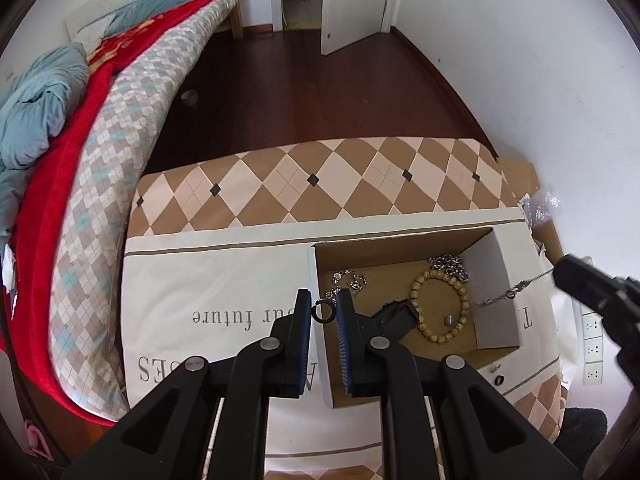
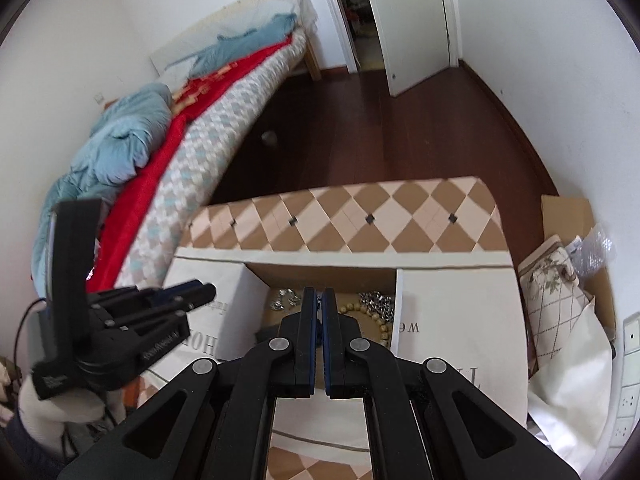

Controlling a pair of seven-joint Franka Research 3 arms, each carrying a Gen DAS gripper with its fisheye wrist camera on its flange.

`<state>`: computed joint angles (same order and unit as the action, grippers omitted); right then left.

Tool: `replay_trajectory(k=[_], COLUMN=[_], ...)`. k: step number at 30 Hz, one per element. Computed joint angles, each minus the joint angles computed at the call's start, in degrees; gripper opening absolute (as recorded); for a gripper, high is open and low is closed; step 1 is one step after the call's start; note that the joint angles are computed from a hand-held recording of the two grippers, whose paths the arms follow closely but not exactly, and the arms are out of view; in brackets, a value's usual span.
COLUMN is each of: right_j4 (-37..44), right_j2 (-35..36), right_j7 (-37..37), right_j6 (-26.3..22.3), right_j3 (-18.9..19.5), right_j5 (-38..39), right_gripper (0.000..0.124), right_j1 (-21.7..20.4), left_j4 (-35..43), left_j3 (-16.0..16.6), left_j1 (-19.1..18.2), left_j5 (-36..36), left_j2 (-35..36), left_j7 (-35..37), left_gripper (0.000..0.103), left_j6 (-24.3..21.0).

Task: Organize jewelry
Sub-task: 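Carry the ring with the left tool while the right tool carries the pendant chain into the box, then open both tools inside the box to release the ring and chain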

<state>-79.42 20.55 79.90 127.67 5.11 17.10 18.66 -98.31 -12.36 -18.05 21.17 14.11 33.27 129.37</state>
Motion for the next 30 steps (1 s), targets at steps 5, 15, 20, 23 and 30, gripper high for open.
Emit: replay_trajectory(k=[5, 15, 20, 23, 30], right_j4=[4.18, 12.00, 13.30, 12.34, 6.55], right_j2=[4.53, 10.18, 10.59, 9.78, 6.05], right_j7=[1.64, 3.67, 5.55, 5.88, 9.39], right_j6=[-2.61, -8.56, -10.34, -9.81, -6.81], right_j3=[-0.51, -1.20, -1.63, -1.81, -4.87], right_j5=[-1.64, -4.32, -5.38, -6.04, -17.54], right_gripper=[0.002, 0.004, 0.043, 0.075, 0.103], right_j1=[0.46, 0.99, 1.27, 1.40, 5.14], left_j4=[2.13, 0.98, 1.64, 1.08, -0.85], left_j3=[-0.27, -0.10, 1.26, 1.51, 0.76], left_j1=[1.30, 1.29, -0.86, -1.63, -2.35], left_j5=[-4.15, -6.74, 0.75, 5.33, 11.41], left_j2=[2.59, 1.91, 0.64, -0.68, -2.57], left_j7=[4.02, 3.09, -2.73, -6.61, -11.72], left_gripper=[0.011, 0.018, 0.067, 0.079, 0.103], left_j6=[0.44, 0.49, -3.61, -5.48, -9.64])
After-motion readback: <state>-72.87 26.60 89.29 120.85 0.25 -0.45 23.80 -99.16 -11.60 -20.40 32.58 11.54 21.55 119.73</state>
